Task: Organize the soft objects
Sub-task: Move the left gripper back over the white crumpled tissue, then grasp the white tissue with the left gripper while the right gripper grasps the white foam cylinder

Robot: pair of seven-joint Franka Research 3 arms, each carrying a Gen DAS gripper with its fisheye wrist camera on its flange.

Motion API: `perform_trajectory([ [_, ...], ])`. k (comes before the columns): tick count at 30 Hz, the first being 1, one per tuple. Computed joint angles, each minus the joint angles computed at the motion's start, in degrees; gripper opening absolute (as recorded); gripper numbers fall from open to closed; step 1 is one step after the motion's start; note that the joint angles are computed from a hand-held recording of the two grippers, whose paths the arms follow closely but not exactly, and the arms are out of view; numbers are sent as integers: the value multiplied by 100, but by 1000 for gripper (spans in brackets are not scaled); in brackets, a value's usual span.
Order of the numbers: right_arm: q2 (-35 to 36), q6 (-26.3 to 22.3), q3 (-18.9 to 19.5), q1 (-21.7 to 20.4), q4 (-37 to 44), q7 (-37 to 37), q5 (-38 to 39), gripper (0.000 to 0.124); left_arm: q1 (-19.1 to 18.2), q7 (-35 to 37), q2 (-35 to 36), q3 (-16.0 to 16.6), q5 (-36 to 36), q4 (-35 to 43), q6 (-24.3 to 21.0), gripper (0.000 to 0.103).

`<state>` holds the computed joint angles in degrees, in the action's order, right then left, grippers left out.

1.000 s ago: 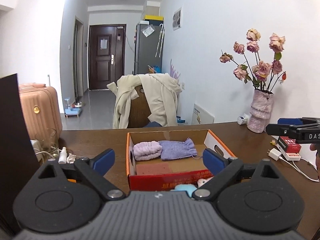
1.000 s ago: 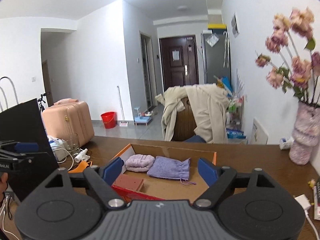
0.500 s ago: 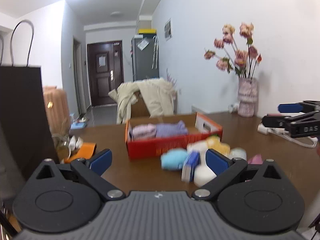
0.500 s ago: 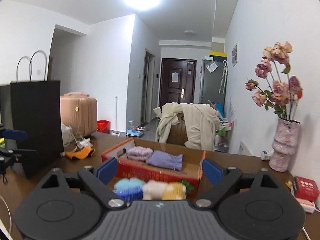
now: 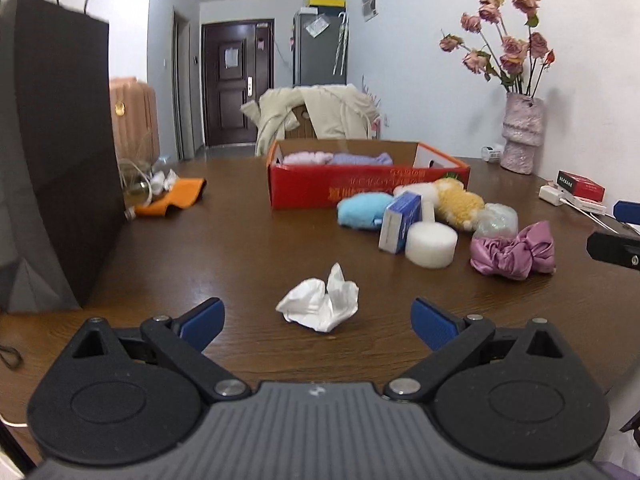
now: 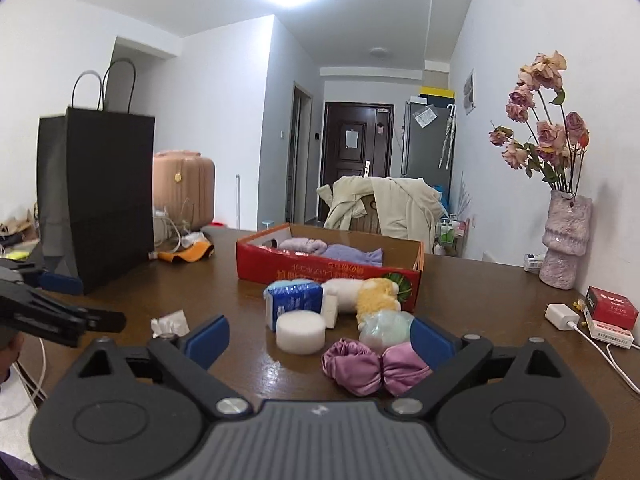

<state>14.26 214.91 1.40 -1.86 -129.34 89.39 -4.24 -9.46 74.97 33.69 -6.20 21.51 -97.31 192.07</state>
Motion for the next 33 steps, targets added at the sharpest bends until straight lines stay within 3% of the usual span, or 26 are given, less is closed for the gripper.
perform_trajectory([
  [3,162,-255,91,-96,226,195,-183,96,-116,-11,333,56,-86,471,-304,99],
  [4,220,-362,131,-132,309,259,-243,96,-48,6,457,-59,-85,660,-435,99],
  [8,465,-771,317,-281,668,389,-390,95,458,161,985,-827,-172,1383,-853,98],
  [11,648,-1002,543,-520,960,526,-606,94,546,284,1323,-1034,-391,1948,-1377,88],
  [15,955,-1356,713,-654,1466,472,-538,94,1011,951,1722,-1809,-834,2417,-1820,79],
  [22,1760,-2115,1070,-809,2754,74,-110,92,1044,1667,2032,-2027,-1360,2913,-2205,45],
  [24,2025,-2420,1034,-700,3197,-93,36,88,1071,1913,2087,-2131,-1504,2983,-2279,28],
  [27,2412,-2950,756,-362,3908,-237,314,87,1039,2162,2151,-2162,-1719,3108,-2378,21],
  [33,2922,-3625,427,-17,4786,-428,791,75,928,2505,2178,-2093,-2126,3269,-2443,19],
])
